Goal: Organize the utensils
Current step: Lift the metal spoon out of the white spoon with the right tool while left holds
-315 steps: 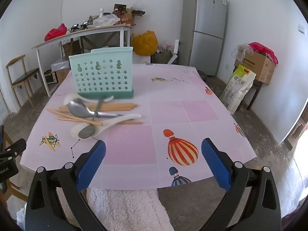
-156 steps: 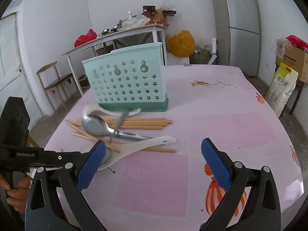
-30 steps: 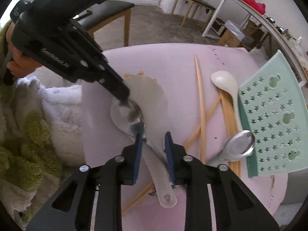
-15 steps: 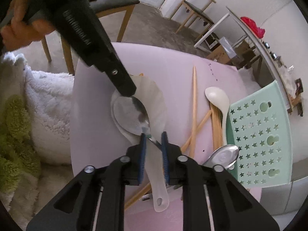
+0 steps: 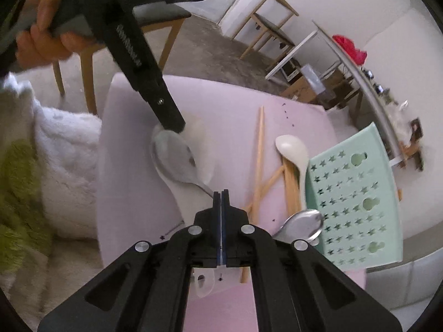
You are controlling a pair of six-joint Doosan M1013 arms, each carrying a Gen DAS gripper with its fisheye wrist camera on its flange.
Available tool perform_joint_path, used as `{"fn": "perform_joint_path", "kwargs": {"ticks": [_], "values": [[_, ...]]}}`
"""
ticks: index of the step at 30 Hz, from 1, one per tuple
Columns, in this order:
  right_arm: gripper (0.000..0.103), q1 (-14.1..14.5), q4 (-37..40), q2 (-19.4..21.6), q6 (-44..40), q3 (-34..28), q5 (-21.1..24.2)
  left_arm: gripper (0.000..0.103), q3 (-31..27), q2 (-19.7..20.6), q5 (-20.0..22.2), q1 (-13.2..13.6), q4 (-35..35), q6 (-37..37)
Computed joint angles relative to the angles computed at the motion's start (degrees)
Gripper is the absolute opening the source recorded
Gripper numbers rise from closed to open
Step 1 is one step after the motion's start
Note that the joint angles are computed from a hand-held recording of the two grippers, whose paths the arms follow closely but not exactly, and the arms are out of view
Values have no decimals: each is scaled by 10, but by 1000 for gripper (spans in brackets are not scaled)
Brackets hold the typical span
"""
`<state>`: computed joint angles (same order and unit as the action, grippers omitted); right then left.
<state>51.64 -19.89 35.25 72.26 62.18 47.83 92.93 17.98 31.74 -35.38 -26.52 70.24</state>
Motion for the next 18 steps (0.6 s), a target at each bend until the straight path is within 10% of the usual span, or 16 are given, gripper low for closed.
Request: {"fn": "perform_joint_path", "kwargs": {"ticks": [7, 18], "values": [[25, 1, 17, 5, -47, -5, 4, 7, 1, 0, -4, 2, 0, 0], [25, 12, -37, 20, -61, -12, -14, 5, -2, 5, -4, 3, -36, 23]]}}
